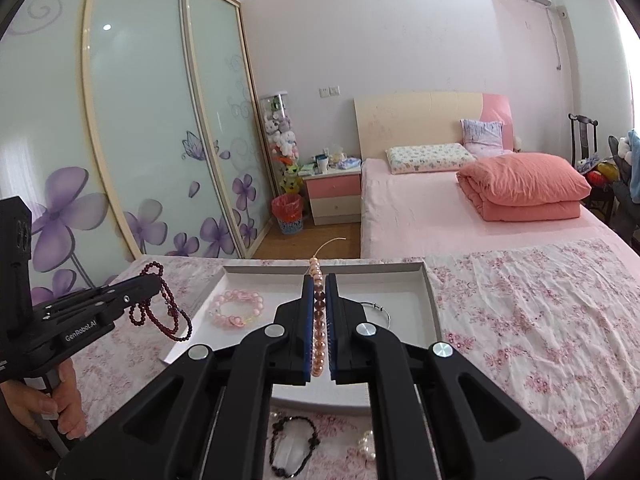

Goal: Organize jewelry
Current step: 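Carry the pink pearl and dark red bracelets into the gray tray and open both tools, then grasp the white pearl bracelet with the right tool while the left tool grasps the silver cuff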

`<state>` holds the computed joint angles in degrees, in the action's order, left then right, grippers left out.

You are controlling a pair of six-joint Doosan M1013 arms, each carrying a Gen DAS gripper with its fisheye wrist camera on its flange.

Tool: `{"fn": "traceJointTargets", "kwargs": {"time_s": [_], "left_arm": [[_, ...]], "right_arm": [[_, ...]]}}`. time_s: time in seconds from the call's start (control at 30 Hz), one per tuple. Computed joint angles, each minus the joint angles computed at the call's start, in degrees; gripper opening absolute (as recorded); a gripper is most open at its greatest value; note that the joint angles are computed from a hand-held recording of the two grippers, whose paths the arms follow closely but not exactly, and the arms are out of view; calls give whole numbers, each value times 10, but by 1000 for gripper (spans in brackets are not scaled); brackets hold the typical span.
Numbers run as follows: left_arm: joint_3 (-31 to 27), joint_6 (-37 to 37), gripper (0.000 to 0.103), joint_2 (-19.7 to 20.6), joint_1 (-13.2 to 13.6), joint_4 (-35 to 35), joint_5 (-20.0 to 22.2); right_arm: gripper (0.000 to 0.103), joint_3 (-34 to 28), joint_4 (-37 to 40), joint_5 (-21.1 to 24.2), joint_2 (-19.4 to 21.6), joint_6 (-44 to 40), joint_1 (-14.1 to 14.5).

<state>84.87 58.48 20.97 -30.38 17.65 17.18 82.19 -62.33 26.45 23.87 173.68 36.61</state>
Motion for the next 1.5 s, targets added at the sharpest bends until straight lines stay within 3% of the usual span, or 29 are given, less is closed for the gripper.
{"fn": "traceJointTargets", "kwargs": {"time_s": [0.2, 0.57, 0.73, 0.9, 1.13, 1.5], "left_arm": [[-42, 82, 9, 34, 11, -85, 25], [-95, 129, 9, 86, 19, -147, 65], [-104, 152, 13, 98, 22, -182, 80], [-95, 115, 18, 93, 25, -152, 75], [-64, 45, 25, 68, 30, -86, 68], [39, -50, 55, -1, 25, 34, 58]], "right_arm": [[7, -35, 120, 1, 30, -102, -20], [7, -87, 349, 10, 79, -273, -46], [11, -97, 401, 26, 86, -309, -49], [28, -79, 351, 34, 74, -255, -46], [29, -54, 299, 36, 53, -209, -43], [44, 16, 214, 72, 4, -139, -22]]}}
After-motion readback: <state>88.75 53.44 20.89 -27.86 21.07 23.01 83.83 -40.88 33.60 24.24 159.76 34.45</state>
